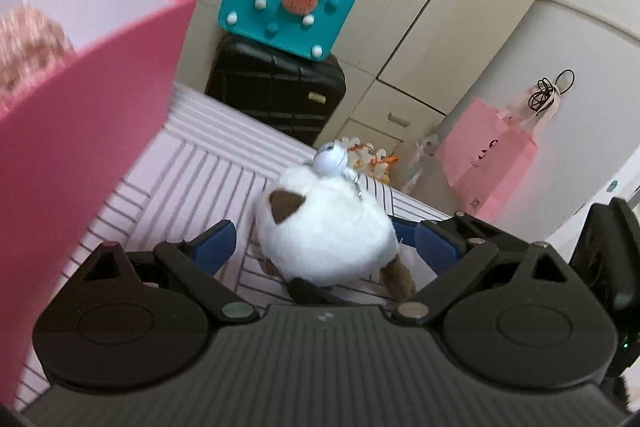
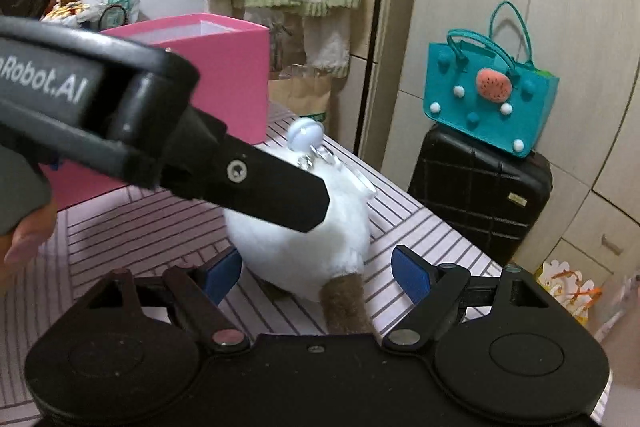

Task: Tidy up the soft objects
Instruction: 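Grasp the white plush with the left gripper, then carry the white plush with the left gripper over the pink box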

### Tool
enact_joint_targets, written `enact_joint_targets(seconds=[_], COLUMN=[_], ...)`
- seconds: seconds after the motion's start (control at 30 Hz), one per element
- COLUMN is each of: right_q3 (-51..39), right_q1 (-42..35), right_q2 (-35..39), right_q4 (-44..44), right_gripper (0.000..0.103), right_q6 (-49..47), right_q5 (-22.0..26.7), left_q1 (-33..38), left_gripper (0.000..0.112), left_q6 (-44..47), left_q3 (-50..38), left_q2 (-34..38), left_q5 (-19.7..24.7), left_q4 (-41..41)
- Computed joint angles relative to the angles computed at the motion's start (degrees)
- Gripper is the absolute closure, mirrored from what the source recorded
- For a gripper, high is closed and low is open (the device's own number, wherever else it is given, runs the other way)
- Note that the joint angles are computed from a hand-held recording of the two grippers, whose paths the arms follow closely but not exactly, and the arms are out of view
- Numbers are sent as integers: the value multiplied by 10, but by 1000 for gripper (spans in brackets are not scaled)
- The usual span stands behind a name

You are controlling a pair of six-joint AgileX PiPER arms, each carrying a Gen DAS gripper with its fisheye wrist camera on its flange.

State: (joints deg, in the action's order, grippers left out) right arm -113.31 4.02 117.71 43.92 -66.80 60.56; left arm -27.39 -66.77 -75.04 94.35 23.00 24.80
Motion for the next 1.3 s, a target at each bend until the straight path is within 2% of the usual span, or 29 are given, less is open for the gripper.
enact_joint_targets(seconds=[0.07, 0.1, 0.17, 0.23, 0.33, 0.4, 0.5, 0.6, 0.83, 1.2, 1.3], right_q3=[-4, -4, 7, 18, 21, 37, 71, 109, 196, 350, 384], right_q1=[-1, -2, -6, -8, -5, -5, -10, -8, -7, 5, 15], right_q2=[8, 10, 7, 0, -12, -26, -46, -74, -150, -308, -350], right_q4=[4, 7, 23, 38, 25, 23, 35, 30, 15, 7, -3], right_gripper=[18, 19, 30, 37, 39, 40, 40, 40, 40, 40, 40], right_q6=[11, 13, 6, -4, 18, 17, 17, 28, 57, 134, 160], right_q5=[5, 7, 4, 4, 9, -1, -14, -31, -58, -127, -140], left_q1=[11, 13, 11, 17, 29, 27, 19, 10, -1, -43, -63], left_gripper=[20, 21, 31, 42, 43, 44, 44, 44, 44, 44, 44], left_q6=[38, 39, 41, 93, 166, 182, 188, 205, 271, 265, 250], left_q3=[5, 8, 11, 12, 22, 24, 23, 14, 9, 48, 56], left_q2=[7, 9, 13, 13, 9, 4, -4, -13, -48, -147, -178], left_q5=[-19, -24, -33, -38, -56, -54, -39, -3, 49, 101, 125], left_q4=[-58, -62, -59, -115, -190, -204, -200, -205, -258, -232, -203])
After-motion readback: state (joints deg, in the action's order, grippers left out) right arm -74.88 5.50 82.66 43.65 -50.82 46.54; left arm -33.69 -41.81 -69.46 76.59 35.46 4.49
